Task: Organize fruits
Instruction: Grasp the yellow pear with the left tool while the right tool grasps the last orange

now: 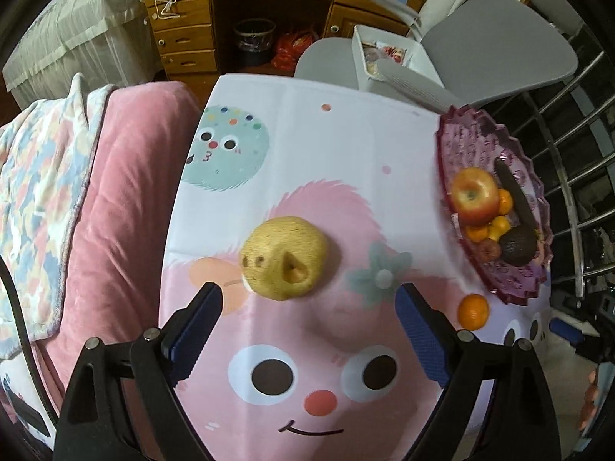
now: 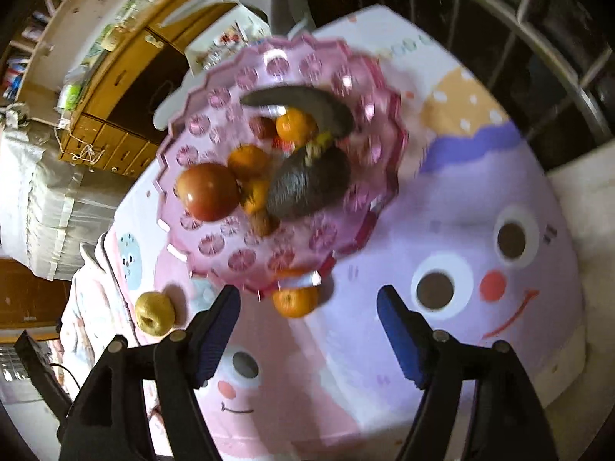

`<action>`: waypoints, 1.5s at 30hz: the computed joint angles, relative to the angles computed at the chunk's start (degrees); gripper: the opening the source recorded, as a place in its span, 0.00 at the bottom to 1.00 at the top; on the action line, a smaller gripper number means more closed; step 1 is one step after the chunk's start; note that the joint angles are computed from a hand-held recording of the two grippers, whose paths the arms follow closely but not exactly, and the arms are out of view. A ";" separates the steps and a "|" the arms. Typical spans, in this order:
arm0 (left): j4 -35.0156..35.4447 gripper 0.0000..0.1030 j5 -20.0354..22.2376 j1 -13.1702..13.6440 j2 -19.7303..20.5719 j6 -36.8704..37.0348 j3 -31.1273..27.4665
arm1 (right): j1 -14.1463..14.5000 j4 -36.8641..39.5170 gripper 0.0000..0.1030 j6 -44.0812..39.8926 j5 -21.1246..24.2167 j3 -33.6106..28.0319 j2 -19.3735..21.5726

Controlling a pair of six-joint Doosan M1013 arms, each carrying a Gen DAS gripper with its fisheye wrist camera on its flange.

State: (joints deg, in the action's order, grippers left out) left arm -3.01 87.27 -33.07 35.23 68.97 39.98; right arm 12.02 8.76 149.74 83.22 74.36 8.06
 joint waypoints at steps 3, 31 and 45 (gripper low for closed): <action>-0.25 0.88 -0.01 0.49 0.57 0.34 0.34 | 0.30 1.69 0.72 0.90 0.39 1.01 0.37; -5.01 0.72 -6.33 2.37 2.69 1.97 4.49 | 6.93 -6.56 0.55 3.92 -0.43 2.75 5.08; -4.06 0.71 -5.01 1.89 2.75 0.17 4.01 | 9.57 -8.16 0.37 2.22 -1.88 0.91 7.05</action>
